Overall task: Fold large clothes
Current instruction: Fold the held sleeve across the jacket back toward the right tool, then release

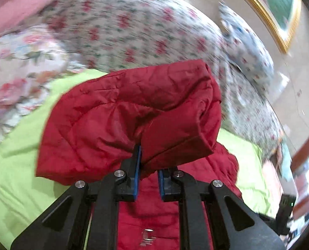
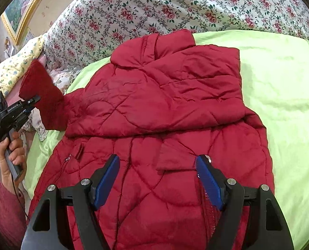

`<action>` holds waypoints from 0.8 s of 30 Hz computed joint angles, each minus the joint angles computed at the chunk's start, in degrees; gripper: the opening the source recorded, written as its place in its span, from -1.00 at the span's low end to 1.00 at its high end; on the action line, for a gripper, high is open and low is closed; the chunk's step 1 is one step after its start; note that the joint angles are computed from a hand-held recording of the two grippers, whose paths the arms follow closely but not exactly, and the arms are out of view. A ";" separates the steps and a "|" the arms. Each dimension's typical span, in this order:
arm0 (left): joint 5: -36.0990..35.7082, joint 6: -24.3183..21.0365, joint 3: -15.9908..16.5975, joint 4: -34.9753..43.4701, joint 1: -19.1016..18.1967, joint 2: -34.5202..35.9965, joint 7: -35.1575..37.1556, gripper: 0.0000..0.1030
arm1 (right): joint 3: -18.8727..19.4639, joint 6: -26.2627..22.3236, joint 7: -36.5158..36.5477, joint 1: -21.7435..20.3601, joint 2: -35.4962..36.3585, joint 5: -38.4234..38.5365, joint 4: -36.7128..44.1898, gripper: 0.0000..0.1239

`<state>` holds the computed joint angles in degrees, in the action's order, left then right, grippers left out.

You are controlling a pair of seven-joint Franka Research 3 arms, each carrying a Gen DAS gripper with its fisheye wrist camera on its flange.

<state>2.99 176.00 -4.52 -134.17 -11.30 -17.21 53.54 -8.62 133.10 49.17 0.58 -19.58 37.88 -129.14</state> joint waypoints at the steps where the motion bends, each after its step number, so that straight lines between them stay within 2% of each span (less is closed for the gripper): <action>1: 0.01 -0.31 -0.25 0.77 -0.64 0.63 0.30 -0.78 | -0.12 -0.02 -0.05 -0.03 0.00 0.19 0.04 0.25; 5: -0.19 -1.57 -1.67 4.66 -2.56 4.05 1.76 -0.78 | -0.76 -0.48 -0.37 -0.36 0.26 1.01 0.50 0.25; 12: 6.34 -5.58 -7.33 10.34 -0.23 9.26 -2.77 -0.78 | -1.43 -1.22 -0.52 -1.14 1.33 2.76 1.46 0.25; 21: 11.90 -9.09 -9.47 17.17 -2.66 17.27 -6.08 -0.78 | -2.08 -2.48 -1.10 -2.41 3.30 5.19 3.78 0.25; 24: 10.39 -9.57 -9.93 18.80 -3.71 19.64 -4.61 -0.78 | -2.23 -2.69 -1.14 -2.73 4.58 6.44 5.25 0.25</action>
